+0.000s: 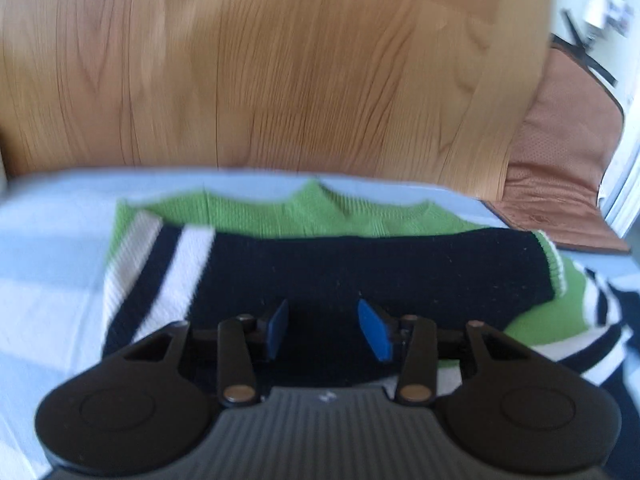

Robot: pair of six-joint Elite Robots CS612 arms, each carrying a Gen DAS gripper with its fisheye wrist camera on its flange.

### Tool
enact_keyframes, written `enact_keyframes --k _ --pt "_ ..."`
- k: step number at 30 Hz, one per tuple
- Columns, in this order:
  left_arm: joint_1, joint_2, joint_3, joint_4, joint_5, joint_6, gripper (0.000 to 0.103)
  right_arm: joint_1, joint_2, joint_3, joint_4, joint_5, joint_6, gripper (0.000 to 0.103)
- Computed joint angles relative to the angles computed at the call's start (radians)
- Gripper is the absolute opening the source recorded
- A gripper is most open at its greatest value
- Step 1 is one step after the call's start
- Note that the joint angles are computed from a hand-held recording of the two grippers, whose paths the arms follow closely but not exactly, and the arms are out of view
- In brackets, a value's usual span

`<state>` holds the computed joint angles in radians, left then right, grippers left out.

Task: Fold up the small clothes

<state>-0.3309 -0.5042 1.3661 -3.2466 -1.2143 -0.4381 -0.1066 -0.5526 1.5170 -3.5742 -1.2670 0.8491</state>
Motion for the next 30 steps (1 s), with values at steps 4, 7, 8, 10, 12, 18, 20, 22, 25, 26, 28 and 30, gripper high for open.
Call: enact_keyframes --k 4,7,8,10,12,18,20,22,25,26,28,30 --pt "-0.008 0.005 -0.007 0.01 0.03 0.041 0.043 0.005 0.04 -0.05 -0.006 -0.004 0.082 0.04" --pt "-0.003 0.006 -0.01 0.002 0.013 0.028 0.043 0.019 0.064 -0.102 0.005 -0.045 0.063 0.04" --pt "-0.003 0.007 -0.012 0.002 0.012 0.028 0.043 0.021 0.069 -0.119 0.024 -0.045 0.036 0.033" --pt "-0.003 0.006 -0.008 -0.002 0.009 0.029 0.044 0.019 0.063 -0.137 0.093 -0.03 -0.002 0.009" --pt "0.001 0.001 0.003 -0.02 -0.012 0.025 0.046 0.033 0.059 -0.154 0.075 -0.024 -0.057 0.009" --pt "0.034 -0.029 0.063 -0.181 -0.081 -0.074 0.049 0.115 0.044 -0.262 0.03 0.125 -0.317 0.009" --pt "0.046 -0.041 0.083 -0.214 -0.073 -0.121 0.05 0.155 0.054 -0.327 0.035 0.186 -0.392 0.009" --pt "0.059 -0.054 0.105 -0.232 -0.064 -0.171 0.052 0.194 0.071 -0.391 0.059 0.274 -0.459 0.009" --pt "0.086 -0.064 0.125 -0.253 -0.089 -0.258 0.052 0.252 0.1 -0.463 0.148 0.381 -0.569 0.009" --pt "0.095 -0.064 0.127 -0.261 -0.101 -0.285 0.052 0.27 0.113 -0.485 0.193 0.411 -0.604 0.009" --pt "0.108 -0.066 0.137 -0.27 -0.11 -0.333 0.052 0.299 0.135 -0.506 0.287 0.452 -0.665 0.009" --pt "0.119 -0.066 0.142 -0.267 -0.113 -0.372 0.052 0.325 0.153 -0.51 0.386 0.438 -0.749 0.009"
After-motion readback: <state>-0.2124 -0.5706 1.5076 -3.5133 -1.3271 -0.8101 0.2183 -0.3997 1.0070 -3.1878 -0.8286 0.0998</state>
